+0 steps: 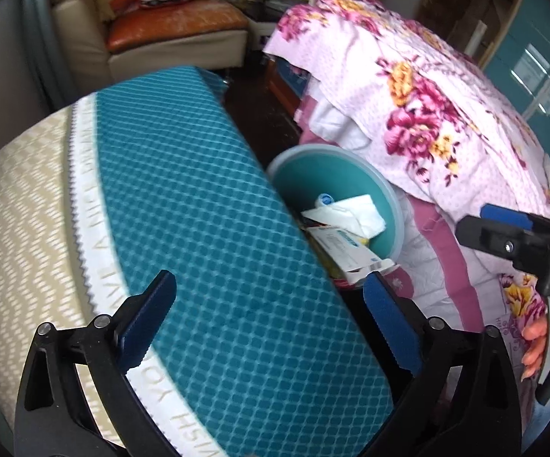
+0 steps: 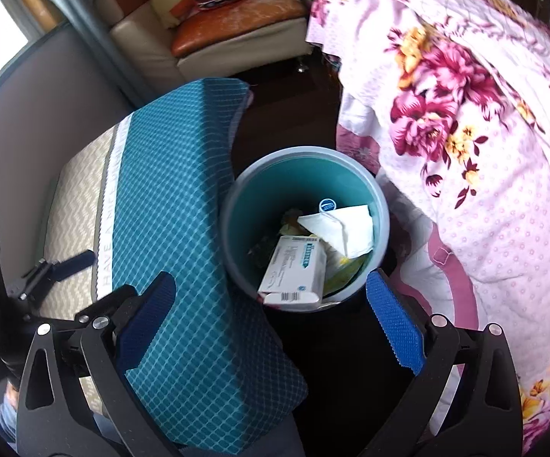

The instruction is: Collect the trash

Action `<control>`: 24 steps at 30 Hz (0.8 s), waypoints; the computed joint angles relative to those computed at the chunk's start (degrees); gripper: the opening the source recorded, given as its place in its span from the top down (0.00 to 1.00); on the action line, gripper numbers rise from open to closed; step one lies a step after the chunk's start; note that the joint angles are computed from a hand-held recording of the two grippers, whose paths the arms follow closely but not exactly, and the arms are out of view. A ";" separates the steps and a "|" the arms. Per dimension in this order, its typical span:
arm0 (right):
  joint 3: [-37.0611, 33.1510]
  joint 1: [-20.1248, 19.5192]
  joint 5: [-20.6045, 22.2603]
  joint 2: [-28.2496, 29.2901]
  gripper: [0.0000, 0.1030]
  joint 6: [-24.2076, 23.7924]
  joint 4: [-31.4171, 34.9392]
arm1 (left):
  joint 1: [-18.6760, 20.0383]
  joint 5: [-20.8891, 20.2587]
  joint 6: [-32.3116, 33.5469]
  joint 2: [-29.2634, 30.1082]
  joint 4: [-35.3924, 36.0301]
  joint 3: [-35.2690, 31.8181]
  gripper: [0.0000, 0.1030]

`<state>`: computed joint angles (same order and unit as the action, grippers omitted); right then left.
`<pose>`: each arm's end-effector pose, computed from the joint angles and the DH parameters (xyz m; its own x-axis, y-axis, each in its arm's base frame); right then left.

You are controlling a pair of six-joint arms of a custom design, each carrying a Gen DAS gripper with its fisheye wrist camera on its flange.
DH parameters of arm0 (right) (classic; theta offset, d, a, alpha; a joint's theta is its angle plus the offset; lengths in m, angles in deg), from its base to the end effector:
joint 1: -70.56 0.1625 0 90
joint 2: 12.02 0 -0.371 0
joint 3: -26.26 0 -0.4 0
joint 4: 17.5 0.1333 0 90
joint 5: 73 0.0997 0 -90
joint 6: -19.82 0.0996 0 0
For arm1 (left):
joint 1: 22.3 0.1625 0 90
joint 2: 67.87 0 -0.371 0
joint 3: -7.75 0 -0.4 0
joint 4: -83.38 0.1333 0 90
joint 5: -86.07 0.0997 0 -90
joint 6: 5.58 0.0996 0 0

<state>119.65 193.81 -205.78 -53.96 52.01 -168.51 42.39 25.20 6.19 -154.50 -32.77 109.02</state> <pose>0.4035 -0.4956 0.0421 -0.8598 0.1786 0.4783 -0.0976 0.8620 -0.4973 -0.0596 -0.5513 0.3664 -0.7283 0.4603 -0.5077 0.5797 0.8089 -0.0980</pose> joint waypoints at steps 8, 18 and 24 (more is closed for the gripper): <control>-4.48 4.55 -7.82 4.43 0.07 1.44 6.31 | 1.89 0.11 -1.71 -2.87 1.39 -0.67 0.04; -4.69 6.50 -7.43 6.22 0.07 2.39 6.39 | 2.23 0.99 -1.89 -6.86 1.11 1.45 0.04; -4.32 7.17 -7.48 6.75 0.07 3.52 6.38 | 2.26 1.38 -2.13 -8.38 1.41 2.46 0.04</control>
<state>115.34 200.98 -213.26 -47.21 55.52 -162.13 44.65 26.59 4.06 -162.88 -31.35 111.49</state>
